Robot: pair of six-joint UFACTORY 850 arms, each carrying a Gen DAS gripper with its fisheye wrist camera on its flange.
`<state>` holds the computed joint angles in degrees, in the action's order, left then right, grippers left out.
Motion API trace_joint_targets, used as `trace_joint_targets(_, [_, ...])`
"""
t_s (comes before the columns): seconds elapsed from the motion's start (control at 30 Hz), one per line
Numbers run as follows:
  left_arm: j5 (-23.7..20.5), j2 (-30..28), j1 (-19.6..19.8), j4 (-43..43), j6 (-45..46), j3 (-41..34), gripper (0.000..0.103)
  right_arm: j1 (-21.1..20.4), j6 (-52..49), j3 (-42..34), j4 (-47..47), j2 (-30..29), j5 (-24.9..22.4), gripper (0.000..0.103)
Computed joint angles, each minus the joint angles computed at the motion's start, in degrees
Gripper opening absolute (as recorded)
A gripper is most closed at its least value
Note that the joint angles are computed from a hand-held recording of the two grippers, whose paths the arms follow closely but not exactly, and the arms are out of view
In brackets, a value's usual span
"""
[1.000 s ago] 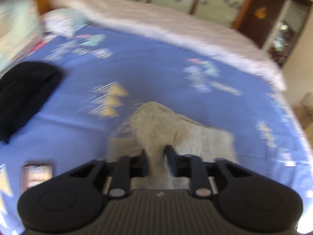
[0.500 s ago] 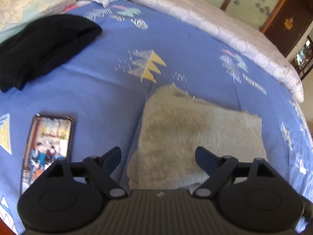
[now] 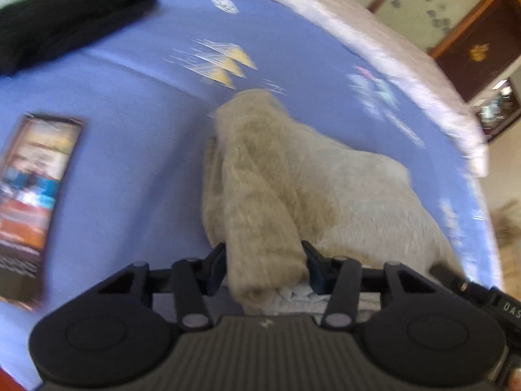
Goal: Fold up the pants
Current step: 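Fold the sweatpants over onto themselves and press flat with both tools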
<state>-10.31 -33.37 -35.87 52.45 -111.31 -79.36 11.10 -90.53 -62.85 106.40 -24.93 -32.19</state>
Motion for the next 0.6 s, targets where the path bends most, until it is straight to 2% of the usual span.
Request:
trace_joint_targets(0.07, [2.91, -1.46, -1.23, -1.62, 2.65, -2.54, 0.046, -0.70, -11.99, 3.49, 7.13, 5.18, 1.96, 0.016])
trace_joint_targets(0.17, [5.20, -5.71, -3.98, -14.89, 19.57, -8.72, 0.046, -3.60, -29.98, 9.98, 21.25, 11.24, 0.85, 0.016])
trace_joint_targets(0.23, [5.17, -9.21, -6.01, -25.38, 31.56, -12.99, 0.047, -6.19, -36.28, 13.73, 26.81, 13.89, 1.06, 0.016])
trace_joint_targets(0.3, [1.23, -12.86, -7.73, -32.28, 41.25, -17.88, 0.051, -9.56, -34.50, 17.06, 25.50, 15.22, 1.17, 0.016])
trace_joint_targets(0.33, [-1.22, -14.25, -8.46, -32.13, 42.54, -19.96, 0.053, -10.97, -31.09, 17.71, 23.06, 14.70, 2.06, 0.016])
trace_joint_targets(0.4, [-4.90, -15.47, -9.61, -25.74, 38.84, -22.25, 0.061, -12.59, -23.44, 18.27, 18.60, 12.94, 6.14, 0.019])
trace_joint_targets(0.43, [-5.93, -15.52, -9.87, -24.29, 37.98, -22.54, 0.062, -13.29, -20.31, 18.75, 16.69, 12.16, 6.68, 0.024])
trace_joint_targets(0.5, [-7.06, -15.34, -9.76, -27.16, 39.74, -22.50, 0.074, -14.08, -19.27, 20.86, 18.44, 12.08, 6.04, 0.050])
trace_joint_targets(0.6, [-5.14, -13.31, -8.68, -34.38, 43.93, -19.58, 0.076, -14.92, -17.44, 21.44, 19.31, 12.00, 2.69, 0.053])
